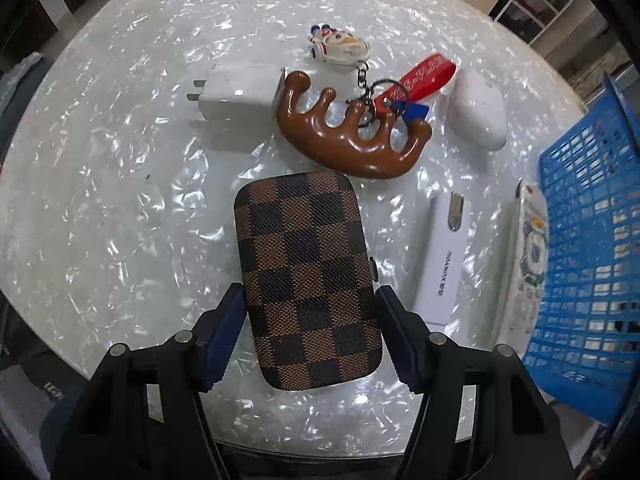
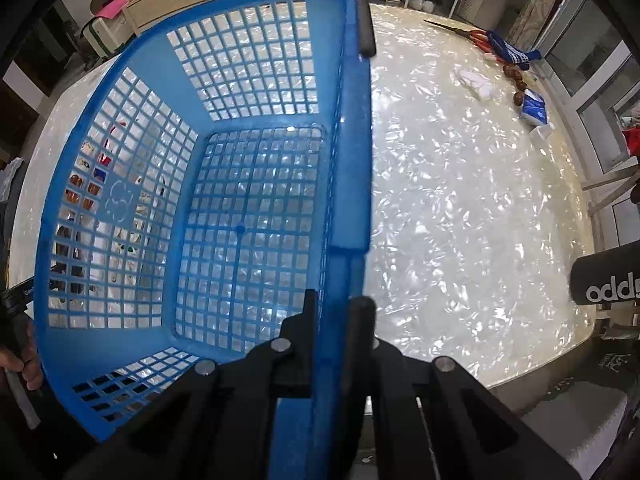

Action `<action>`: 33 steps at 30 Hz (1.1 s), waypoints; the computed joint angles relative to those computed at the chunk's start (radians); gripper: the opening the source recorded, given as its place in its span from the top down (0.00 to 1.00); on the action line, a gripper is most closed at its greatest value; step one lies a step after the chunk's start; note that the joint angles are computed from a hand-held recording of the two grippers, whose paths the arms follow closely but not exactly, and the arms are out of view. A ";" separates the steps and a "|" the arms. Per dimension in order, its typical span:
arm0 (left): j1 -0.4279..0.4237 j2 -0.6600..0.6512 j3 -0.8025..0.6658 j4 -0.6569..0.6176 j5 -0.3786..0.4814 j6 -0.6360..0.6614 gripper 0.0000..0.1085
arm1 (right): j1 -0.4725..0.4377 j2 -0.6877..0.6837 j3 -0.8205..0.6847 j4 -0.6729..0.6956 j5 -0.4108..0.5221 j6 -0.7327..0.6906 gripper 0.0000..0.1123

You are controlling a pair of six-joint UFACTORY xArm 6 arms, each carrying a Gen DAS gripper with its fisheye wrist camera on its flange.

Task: Organize rigid objects
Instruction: 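Close the left tool on the brown checkered glasses case and lift it, then carry the checkered case into the basket and open the left tool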

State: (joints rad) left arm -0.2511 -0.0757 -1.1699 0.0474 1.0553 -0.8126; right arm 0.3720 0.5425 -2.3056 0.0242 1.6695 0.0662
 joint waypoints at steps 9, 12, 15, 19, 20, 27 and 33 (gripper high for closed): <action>-0.007 -0.049 0.002 0.046 -0.031 0.045 0.37 | -0.015 0.041 -0.068 0.021 0.037 0.038 0.97; -0.014 -0.058 -0.022 0.074 -0.025 0.046 0.38 | -0.012 0.008 -0.015 0.017 0.019 0.040 0.97; 0.001 -0.072 -0.035 0.070 -0.041 0.075 0.38 | -0.006 0.001 -0.008 0.008 0.018 0.042 0.97; -0.005 -0.119 -0.030 0.079 -0.057 0.098 0.38 | 0.000 -0.010 0.008 0.001 0.009 0.043 0.97; -0.010 -0.123 -0.042 0.084 -0.055 0.105 0.38 | 0.001 -0.012 0.011 0.002 0.007 0.047 0.97; -0.080 -0.079 -0.174 0.110 -0.079 0.176 0.38 | 0.003 -0.057 0.083 0.006 -0.029 0.049 0.97; -0.153 0.095 -0.416 0.100 -0.056 0.284 0.37 | -0.011 -0.095 0.150 0.029 -0.063 0.050 0.97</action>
